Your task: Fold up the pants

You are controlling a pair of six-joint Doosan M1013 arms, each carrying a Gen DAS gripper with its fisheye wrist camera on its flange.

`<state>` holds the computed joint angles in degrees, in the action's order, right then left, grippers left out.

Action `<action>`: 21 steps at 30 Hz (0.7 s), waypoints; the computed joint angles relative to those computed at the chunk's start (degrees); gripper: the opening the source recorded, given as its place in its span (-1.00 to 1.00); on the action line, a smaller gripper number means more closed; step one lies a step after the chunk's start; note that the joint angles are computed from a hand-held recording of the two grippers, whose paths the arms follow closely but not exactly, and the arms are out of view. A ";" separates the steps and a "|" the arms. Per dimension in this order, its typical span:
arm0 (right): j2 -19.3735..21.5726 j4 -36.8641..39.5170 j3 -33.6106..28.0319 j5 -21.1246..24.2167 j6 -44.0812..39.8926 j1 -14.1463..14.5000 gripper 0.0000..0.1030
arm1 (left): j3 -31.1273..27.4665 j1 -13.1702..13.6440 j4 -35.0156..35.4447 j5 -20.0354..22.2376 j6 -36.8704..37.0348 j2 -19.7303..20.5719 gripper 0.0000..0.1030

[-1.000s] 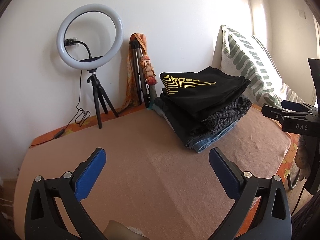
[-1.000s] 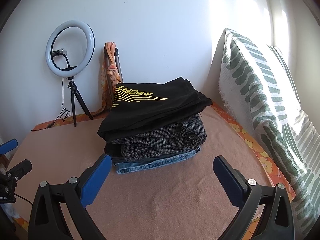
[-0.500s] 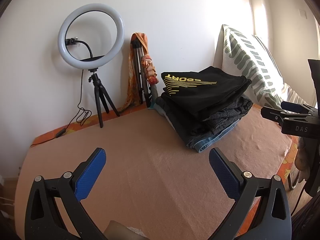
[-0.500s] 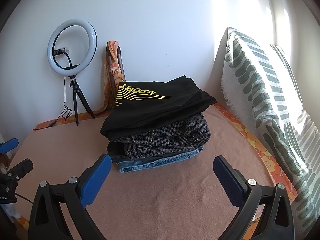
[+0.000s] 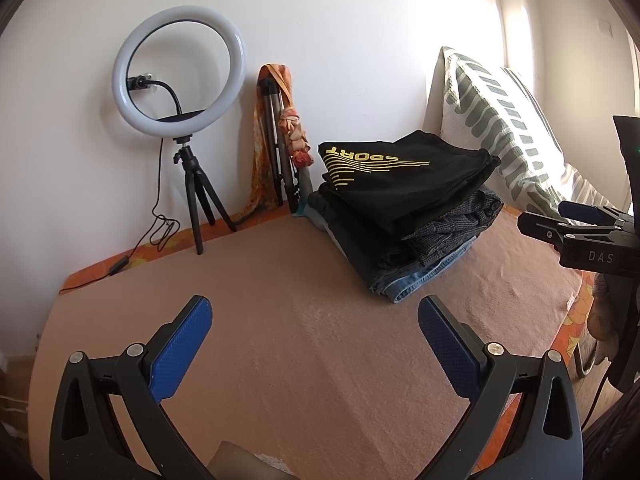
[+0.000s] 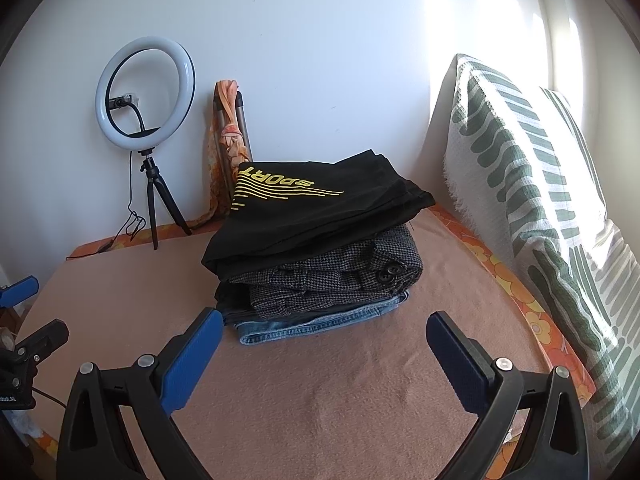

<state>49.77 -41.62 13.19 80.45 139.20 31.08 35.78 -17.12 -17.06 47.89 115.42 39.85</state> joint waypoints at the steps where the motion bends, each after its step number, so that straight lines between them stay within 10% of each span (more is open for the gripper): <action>1: 0.02 0.05 -0.04 0.01 0.00 -0.01 1.00 | -0.08 0.00 0.01 0.03 0.02 0.04 0.99; 21: 0.33 0.62 -0.46 -0.14 -0.28 0.00 1.00 | 0.32 0.98 -4.32 0.23 0.95 -0.15 0.99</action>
